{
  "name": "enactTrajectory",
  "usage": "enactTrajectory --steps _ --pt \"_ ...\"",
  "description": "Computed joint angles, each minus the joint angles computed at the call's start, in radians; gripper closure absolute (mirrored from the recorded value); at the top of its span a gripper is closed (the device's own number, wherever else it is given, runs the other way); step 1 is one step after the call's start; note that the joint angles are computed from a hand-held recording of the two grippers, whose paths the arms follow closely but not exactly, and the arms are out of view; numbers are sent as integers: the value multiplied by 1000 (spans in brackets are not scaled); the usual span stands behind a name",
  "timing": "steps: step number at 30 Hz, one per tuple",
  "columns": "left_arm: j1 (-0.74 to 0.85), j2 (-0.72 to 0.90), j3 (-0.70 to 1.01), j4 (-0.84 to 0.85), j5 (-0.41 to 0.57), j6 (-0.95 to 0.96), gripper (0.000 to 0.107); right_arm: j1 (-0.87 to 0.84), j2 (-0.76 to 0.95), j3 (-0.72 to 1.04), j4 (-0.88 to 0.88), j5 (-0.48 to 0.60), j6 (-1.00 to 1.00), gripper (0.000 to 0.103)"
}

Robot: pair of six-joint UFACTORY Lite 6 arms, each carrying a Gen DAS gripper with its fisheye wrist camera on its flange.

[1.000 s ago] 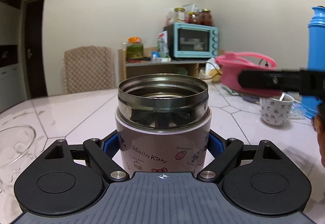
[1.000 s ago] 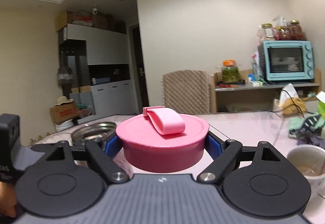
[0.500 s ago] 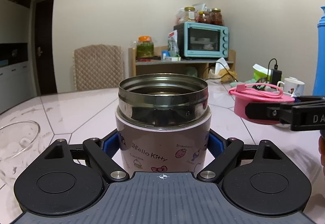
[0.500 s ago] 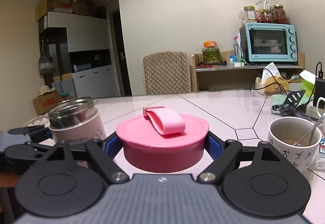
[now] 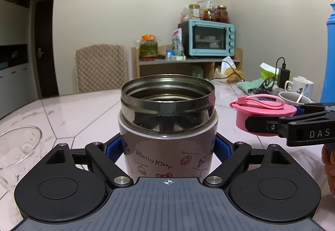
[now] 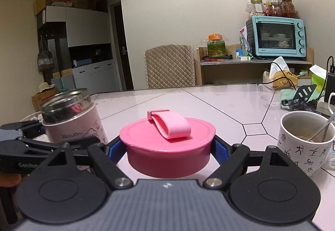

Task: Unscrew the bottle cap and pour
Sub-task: 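Lower the pink lid onto the table with the right gripper while the left gripper holds the jar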

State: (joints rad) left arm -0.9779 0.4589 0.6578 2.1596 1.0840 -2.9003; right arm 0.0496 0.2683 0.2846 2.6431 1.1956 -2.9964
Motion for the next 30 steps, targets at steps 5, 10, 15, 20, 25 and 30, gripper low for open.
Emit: enactTrajectory --steps 5,10,15,20,25,30 --pt "-16 -7 -31 1 -1 -43 14 16 20 9 35 -19 -8 18" --pt "-27 -17 -49 -9 -2 -58 14 46 12 11 61 -55 -14 18" --pt "-28 -23 -56 -19 -2 -66 13 66 21 29 76 -93 -17 18" --pt "-27 -29 -60 -23 -3 -69 11 101 20 34 115 -122 -24 18" --pt "-29 -30 -65 -28 -2 -74 9 141 20 49 155 -169 -30 18" --pt "-32 -33 -68 -30 3 -79 8 177 23 58 191 -197 -42 18"
